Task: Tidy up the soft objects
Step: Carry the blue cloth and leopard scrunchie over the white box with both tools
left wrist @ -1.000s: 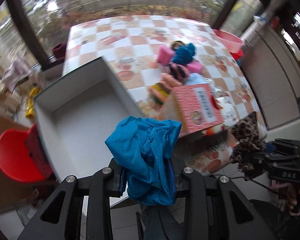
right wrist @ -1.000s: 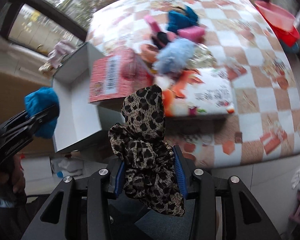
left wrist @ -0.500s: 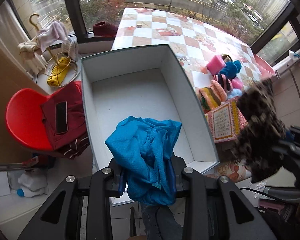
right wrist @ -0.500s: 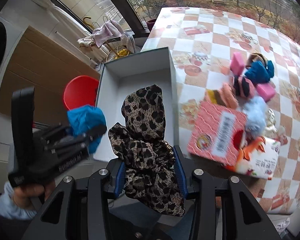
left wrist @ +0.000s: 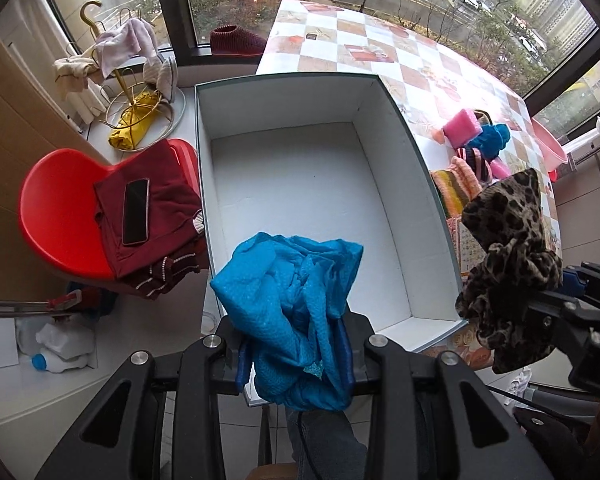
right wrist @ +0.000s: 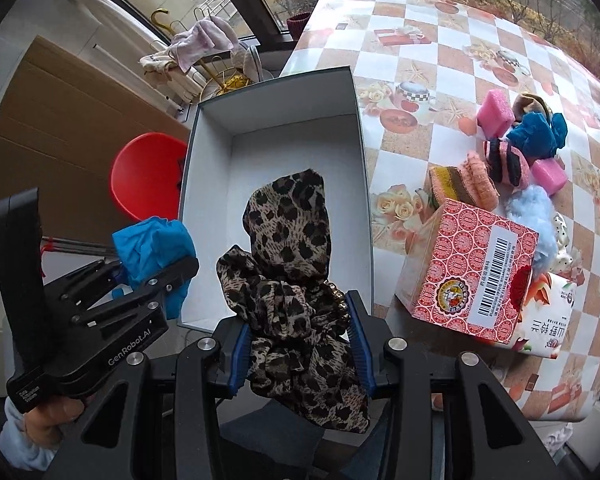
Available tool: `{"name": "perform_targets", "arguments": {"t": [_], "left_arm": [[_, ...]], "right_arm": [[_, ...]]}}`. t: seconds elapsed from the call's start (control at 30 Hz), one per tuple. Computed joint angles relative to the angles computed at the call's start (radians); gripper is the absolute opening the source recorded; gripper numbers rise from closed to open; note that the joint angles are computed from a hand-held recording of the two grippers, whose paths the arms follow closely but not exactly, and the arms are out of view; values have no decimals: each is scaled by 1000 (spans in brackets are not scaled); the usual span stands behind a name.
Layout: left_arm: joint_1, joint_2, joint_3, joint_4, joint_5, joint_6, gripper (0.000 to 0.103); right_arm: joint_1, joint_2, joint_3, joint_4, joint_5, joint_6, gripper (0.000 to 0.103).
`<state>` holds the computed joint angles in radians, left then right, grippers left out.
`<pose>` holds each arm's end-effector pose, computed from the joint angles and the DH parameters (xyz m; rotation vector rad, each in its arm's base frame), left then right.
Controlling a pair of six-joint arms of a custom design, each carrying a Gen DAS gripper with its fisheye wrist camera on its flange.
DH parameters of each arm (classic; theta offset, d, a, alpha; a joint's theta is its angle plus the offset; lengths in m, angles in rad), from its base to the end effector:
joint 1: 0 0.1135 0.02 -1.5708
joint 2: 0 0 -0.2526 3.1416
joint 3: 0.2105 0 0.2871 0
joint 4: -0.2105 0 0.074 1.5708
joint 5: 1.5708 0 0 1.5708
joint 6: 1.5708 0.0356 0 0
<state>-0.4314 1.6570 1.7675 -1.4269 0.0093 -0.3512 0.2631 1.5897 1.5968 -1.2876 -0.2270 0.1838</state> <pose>0.3103 -0.1432 0.3497 0.1182 2.9036 -0.1542 0.3226 0.0952 0.3239 -0.1621 2.8764 0.4135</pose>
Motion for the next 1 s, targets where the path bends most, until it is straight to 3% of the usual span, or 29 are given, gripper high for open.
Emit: {"name": "perform_targets", "arguments": {"t": [1.0], "left_arm": [[0, 28, 12, -9, 5, 26, 37]], "right_arm": [[14, 46, 17, -9, 1, -4, 44]]}}
